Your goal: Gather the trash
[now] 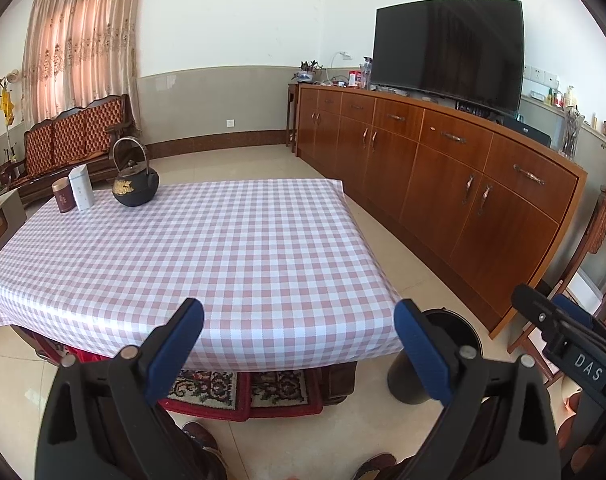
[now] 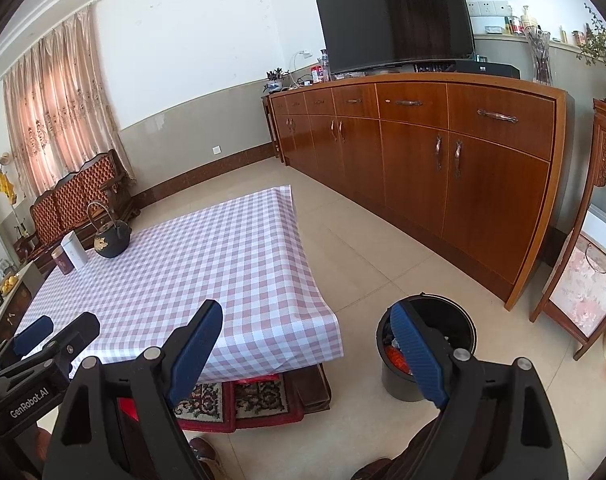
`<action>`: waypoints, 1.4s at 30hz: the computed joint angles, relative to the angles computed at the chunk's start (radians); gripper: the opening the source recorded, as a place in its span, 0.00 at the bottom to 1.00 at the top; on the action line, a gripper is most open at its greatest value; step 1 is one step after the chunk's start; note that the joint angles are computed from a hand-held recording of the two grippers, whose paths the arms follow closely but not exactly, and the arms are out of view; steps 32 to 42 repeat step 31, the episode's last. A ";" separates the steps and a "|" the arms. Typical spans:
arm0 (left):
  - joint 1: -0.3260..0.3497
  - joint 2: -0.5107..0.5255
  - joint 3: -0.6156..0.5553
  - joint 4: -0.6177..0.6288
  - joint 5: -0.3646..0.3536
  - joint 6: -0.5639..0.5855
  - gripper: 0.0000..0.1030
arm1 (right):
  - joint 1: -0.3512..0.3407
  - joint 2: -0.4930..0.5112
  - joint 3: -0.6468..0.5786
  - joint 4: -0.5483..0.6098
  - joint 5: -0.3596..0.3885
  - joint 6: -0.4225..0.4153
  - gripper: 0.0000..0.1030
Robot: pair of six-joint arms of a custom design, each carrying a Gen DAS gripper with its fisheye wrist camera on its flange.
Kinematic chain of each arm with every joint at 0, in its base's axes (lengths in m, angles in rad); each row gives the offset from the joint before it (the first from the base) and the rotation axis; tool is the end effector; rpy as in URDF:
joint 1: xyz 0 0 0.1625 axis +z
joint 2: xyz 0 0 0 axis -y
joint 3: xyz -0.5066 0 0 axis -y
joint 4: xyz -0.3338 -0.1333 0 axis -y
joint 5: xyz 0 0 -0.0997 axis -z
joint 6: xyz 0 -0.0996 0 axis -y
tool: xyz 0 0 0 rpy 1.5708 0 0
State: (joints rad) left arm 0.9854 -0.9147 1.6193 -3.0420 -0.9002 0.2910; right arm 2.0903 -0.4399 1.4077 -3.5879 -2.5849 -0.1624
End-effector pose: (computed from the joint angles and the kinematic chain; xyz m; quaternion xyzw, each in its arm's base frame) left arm -0.2182 -0.6824 0.3607 0.2602 0.8453 -0.3941 0.2501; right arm 0.4112 -0.6208 0.1635 0.0238 -0.7944 0.5056 0.3358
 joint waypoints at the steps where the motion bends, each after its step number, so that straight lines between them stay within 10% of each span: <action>1: 0.000 0.000 0.000 0.001 0.000 0.001 0.94 | 0.000 0.000 -0.001 0.001 0.000 -0.001 0.85; 42: 0.003 0.002 -0.004 0.040 -0.027 -0.023 0.94 | -0.008 0.001 0.011 0.017 0.006 0.016 0.85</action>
